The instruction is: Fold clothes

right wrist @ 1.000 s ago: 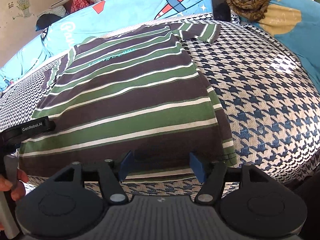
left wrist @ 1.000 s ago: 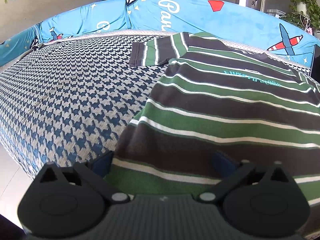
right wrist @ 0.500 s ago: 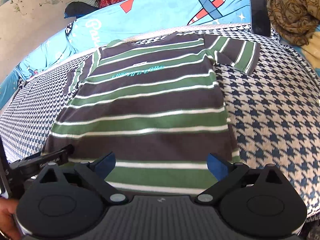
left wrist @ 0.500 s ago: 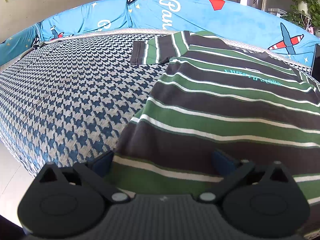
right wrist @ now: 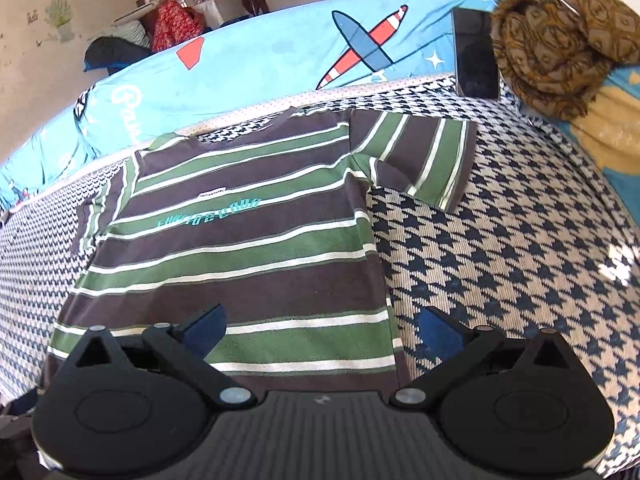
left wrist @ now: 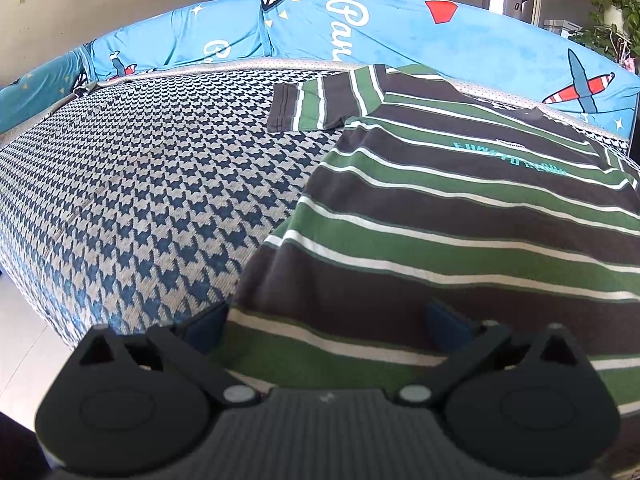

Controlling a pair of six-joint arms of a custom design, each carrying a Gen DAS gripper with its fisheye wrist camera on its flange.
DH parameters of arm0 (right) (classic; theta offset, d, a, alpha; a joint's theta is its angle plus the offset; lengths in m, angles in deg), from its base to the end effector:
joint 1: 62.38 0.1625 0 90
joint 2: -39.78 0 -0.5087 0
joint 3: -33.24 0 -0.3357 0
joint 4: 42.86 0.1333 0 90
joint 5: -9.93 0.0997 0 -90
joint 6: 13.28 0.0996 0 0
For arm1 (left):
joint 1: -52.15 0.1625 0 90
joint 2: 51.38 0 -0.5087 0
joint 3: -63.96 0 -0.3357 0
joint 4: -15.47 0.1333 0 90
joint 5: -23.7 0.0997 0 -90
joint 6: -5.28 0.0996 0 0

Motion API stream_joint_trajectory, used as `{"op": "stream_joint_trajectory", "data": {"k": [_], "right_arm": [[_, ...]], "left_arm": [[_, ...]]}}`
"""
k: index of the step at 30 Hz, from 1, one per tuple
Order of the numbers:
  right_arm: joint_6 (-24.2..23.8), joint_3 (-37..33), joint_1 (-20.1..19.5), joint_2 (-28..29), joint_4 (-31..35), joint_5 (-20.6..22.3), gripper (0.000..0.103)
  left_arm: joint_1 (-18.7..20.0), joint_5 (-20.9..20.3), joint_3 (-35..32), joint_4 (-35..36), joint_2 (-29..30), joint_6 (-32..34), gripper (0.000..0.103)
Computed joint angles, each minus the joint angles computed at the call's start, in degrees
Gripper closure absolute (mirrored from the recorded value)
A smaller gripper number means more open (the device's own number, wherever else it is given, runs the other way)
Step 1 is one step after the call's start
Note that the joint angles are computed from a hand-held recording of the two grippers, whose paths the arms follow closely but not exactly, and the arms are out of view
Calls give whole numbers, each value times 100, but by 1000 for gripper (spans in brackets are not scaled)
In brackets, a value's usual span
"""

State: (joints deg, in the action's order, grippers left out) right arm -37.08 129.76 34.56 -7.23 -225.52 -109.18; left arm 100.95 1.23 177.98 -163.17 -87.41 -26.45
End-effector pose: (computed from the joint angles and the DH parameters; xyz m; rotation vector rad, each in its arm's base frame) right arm 0.1685 -0.6817 0.2840 0.4001 -2.3887 0.8507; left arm -0.2166 -0.5895 0.1144 0.0428 2.0984 -0.9894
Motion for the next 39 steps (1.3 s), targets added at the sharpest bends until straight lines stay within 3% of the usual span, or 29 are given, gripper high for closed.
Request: {"op": "stream_joint_trajectory", "data": {"k": [4, 7, 13, 19, 25, 31, 39], "right_arm": [[-335, -283, 28, 102, 343, -203, 0], [-384, -368, 21, 144, 237, -253, 0], [-12, -597, -53, 114, 596, -205, 0], [129, -684, -112, 87, 636, -193, 0], [438, -786, -167, 72, 742, -232, 0], [723, -901, -195, 89, 821, -373, 0], [640, -975, -233, 150, 416, -418, 3]], "left_arm": [[-5, -48, -68, 271, -60, -142, 0], [-21, -99, -149, 238, -59, 38, 0], [34, -320, -525, 654, -87, 299, 0], [117, -769, -979, 617, -94, 1364, 0], [254, -910, -1451, 705, -69, 2254, 0], [457, -988, -1864, 1019, -69, 2168, 0], [656, -1273, -2158, 1282, -54, 1913, 0]]}}
